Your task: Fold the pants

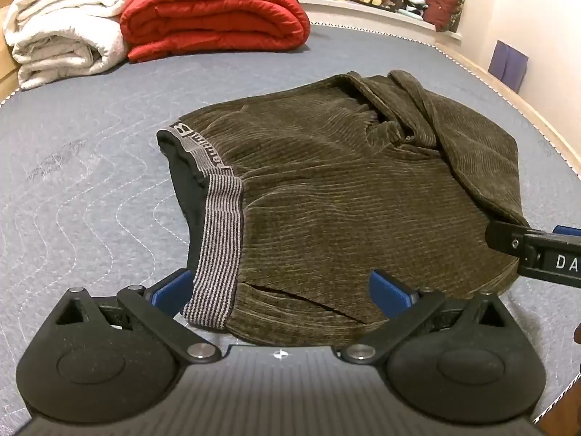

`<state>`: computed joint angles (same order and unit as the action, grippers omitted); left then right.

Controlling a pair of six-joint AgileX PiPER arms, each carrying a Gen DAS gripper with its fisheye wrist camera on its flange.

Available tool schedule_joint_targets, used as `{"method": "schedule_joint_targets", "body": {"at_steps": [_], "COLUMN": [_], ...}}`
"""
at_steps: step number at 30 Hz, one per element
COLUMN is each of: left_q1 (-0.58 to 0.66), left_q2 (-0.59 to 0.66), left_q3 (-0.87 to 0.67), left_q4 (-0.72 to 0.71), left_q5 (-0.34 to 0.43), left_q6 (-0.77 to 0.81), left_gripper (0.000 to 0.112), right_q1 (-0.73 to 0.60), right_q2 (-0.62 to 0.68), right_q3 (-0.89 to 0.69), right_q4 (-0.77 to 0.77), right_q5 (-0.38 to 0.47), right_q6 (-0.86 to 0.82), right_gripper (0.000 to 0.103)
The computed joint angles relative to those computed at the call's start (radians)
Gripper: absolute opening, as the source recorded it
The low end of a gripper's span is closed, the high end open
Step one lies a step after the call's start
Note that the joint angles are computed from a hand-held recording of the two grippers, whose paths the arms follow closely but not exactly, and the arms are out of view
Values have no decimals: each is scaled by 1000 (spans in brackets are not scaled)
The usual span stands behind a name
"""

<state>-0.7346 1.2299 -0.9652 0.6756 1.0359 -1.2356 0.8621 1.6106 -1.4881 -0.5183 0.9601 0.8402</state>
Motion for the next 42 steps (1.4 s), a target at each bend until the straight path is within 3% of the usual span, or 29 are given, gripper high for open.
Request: {"method": "schedule_joint_targets", "body": {"at_steps": [42], "left_q1": [15], "left_q2": [-6], "left_q3": [1], "left_q4": [-33], "left_q5": [-25], "left_q6": [13], "left_gripper": [103], "right_q1": [7], "right_q2": [6], "right_q3": [1], "right_q4": [14], "right_q5": [2], "right_q6": [-33], "right_gripper": [102]}}
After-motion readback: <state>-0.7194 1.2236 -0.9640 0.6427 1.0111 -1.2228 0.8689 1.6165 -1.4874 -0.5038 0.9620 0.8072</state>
